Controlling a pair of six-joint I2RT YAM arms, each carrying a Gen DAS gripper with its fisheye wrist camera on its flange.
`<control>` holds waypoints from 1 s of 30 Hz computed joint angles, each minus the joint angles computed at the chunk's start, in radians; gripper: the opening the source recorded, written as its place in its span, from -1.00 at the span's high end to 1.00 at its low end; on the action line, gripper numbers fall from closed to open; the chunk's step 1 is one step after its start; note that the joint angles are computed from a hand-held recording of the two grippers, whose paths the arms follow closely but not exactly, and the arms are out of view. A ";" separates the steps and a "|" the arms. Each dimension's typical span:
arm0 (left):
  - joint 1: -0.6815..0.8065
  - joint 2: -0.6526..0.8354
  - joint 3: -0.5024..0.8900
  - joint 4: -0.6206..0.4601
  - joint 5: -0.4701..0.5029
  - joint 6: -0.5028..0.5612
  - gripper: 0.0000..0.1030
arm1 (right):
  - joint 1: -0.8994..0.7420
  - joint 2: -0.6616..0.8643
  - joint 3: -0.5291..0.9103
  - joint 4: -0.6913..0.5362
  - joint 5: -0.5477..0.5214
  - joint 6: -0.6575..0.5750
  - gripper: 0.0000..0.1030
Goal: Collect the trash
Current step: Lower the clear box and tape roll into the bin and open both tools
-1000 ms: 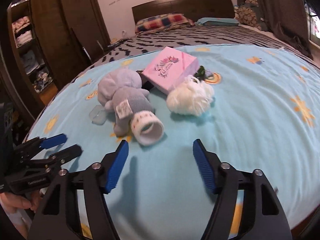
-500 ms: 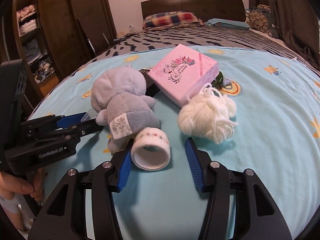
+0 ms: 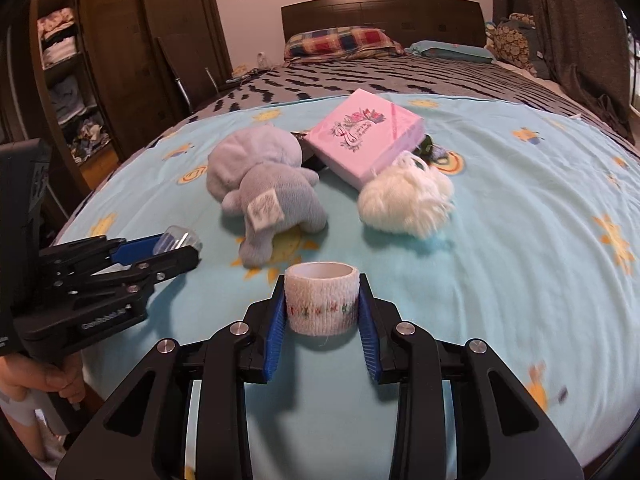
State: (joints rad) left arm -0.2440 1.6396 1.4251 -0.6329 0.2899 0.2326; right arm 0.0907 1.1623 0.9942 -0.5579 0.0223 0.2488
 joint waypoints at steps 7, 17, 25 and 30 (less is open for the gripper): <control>0.023 -0.205 -0.168 -0.021 0.054 0.001 0.33 | 0.023 -0.166 -0.050 -0.096 0.037 0.038 0.35; 0.026 -0.474 -0.361 -0.115 0.109 0.036 0.33 | 0.154 -0.389 -0.146 -0.262 0.124 0.146 0.35; 0.038 -0.617 -0.489 -0.178 0.155 0.062 0.33 | 0.266 -0.515 -0.243 -0.349 0.174 0.273 0.35; 0.014 -0.660 -0.600 -0.184 0.165 0.073 0.33 | 0.325 -0.537 -0.300 -0.375 0.194 0.337 0.35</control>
